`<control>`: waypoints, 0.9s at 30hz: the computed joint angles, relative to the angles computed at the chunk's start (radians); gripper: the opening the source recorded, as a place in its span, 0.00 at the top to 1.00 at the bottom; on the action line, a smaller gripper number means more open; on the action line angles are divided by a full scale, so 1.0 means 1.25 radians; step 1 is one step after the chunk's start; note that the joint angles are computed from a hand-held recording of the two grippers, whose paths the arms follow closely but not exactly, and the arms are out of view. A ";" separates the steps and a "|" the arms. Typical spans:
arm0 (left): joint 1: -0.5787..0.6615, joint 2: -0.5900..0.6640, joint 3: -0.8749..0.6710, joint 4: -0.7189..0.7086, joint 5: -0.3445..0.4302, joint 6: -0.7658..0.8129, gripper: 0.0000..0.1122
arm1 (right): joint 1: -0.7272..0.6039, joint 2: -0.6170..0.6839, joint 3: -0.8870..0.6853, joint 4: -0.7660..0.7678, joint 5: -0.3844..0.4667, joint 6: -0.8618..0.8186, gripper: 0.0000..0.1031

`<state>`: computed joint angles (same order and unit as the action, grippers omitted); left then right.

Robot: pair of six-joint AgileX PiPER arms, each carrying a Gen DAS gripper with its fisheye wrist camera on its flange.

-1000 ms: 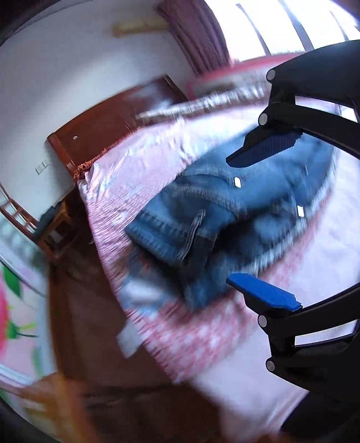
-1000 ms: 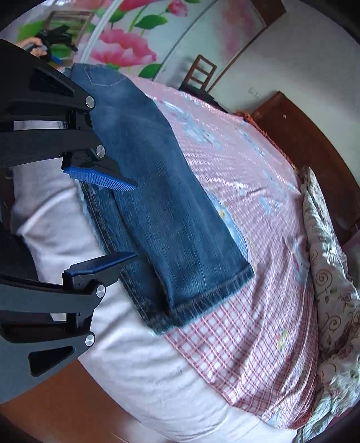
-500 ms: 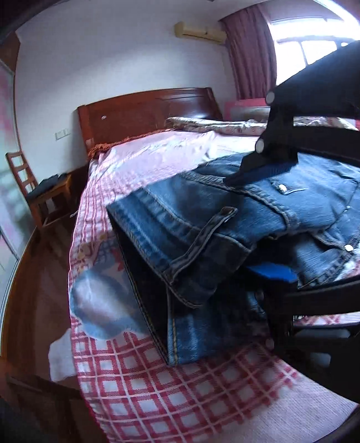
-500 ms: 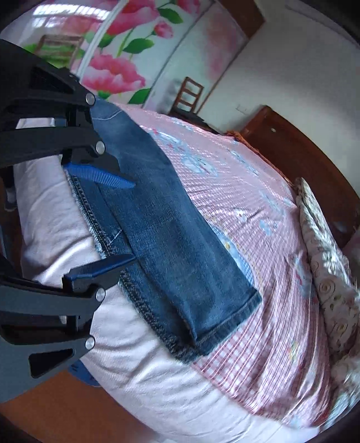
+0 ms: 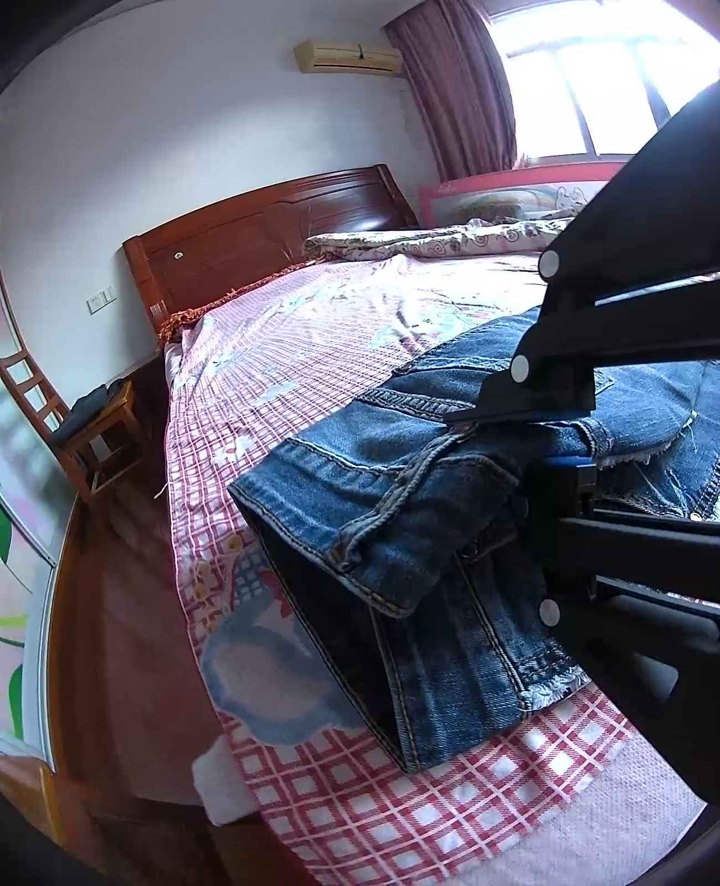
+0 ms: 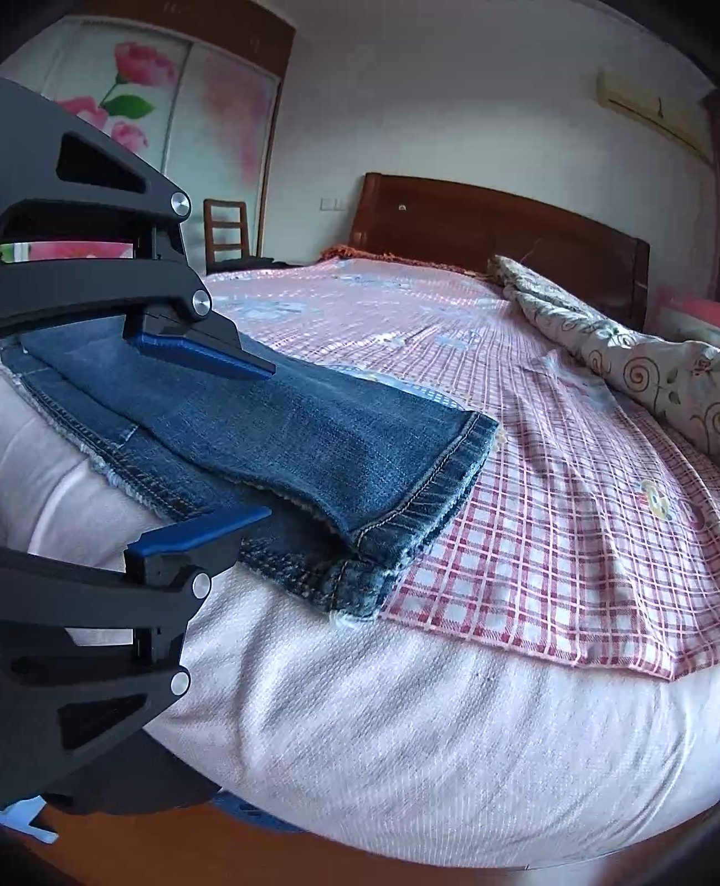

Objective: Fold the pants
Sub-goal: 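Grasp the jeans leg hem with the right tool while the left tool holds the waistband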

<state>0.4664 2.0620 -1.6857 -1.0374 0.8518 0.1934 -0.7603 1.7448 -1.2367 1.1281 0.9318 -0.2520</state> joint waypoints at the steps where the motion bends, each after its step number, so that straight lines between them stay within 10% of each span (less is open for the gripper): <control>1: 0.002 -0.002 0.000 0.001 0.004 -0.001 0.94 | 0.007 0.006 -0.005 -0.004 -0.013 0.004 0.55; 3: 0.006 0.010 -0.025 0.008 0.017 -0.008 0.94 | 0.033 0.034 -0.047 -0.057 -0.032 0.038 0.61; 6: 0.005 0.020 -0.058 0.043 0.029 -0.031 0.95 | 0.055 0.085 -0.099 -0.122 -0.034 0.082 0.97; 14: 0.026 -0.125 0.076 -0.030 -0.022 0.178 0.96 | 0.000 -0.006 -0.063 0.018 0.057 -0.103 0.99; 22: -0.020 -0.120 0.185 0.292 -0.171 0.188 0.96 | 0.005 0.028 -0.008 -0.110 0.016 -0.125 0.99; 27: -0.046 -0.091 0.073 0.388 -0.155 0.093 0.96 | 0.042 0.048 -0.076 -0.176 0.022 -0.077 0.99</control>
